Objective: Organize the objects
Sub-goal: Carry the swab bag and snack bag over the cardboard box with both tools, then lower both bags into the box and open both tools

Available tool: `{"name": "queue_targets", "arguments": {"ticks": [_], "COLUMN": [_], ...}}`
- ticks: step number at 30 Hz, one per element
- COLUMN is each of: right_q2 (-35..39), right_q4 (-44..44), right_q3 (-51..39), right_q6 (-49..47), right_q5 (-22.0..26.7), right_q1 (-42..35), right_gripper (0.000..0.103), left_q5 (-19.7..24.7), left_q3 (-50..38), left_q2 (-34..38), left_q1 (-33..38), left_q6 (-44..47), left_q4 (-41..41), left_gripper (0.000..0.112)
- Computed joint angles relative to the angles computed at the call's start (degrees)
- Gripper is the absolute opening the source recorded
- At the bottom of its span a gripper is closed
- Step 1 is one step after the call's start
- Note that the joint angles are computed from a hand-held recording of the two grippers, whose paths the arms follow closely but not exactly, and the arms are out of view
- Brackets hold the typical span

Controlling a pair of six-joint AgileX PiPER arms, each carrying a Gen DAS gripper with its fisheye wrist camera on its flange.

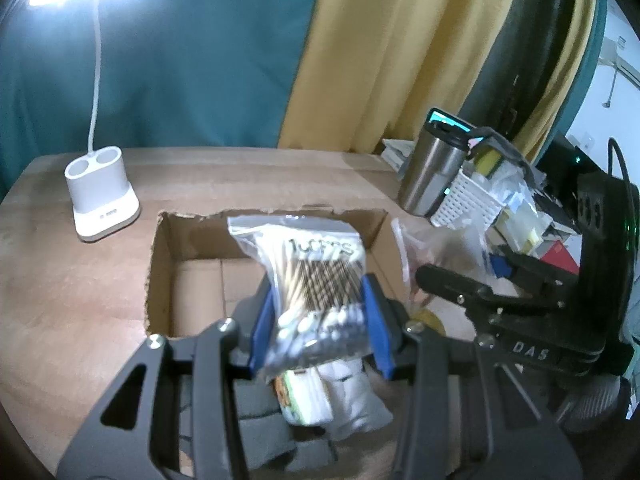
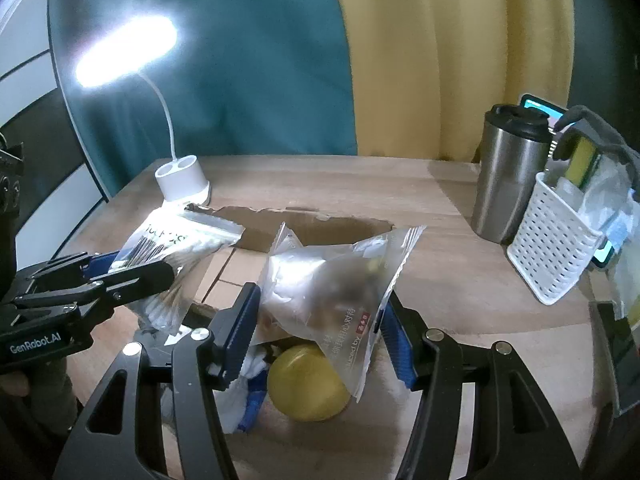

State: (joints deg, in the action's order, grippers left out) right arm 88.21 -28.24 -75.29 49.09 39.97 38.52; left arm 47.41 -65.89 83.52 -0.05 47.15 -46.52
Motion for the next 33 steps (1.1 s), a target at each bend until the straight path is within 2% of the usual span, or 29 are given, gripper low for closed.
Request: {"name": "queue_targets", "arguments": {"ticks": [17, 33], "right_q2": [5.6, 11.7], "right_q4": [8.6, 15.1], "right_q3": [-4.5, -10.3], "right_q6": [-8.5, -14.1], "right_q5": [-1.1, 4.8], "right_q1": [-5.0, -6.0], "right_gripper": [0.062, 0.063], "left_q5": [-2.6, -2.6], "left_q3": [-4.2, -8.2], "left_q2": [7.0, 15.2], "left_q1": [-3.1, -5.0], "left_q6": [-3.1, -6.0], "left_q4": [0.8, 2.2], "left_gripper": [0.043, 0.043]}}
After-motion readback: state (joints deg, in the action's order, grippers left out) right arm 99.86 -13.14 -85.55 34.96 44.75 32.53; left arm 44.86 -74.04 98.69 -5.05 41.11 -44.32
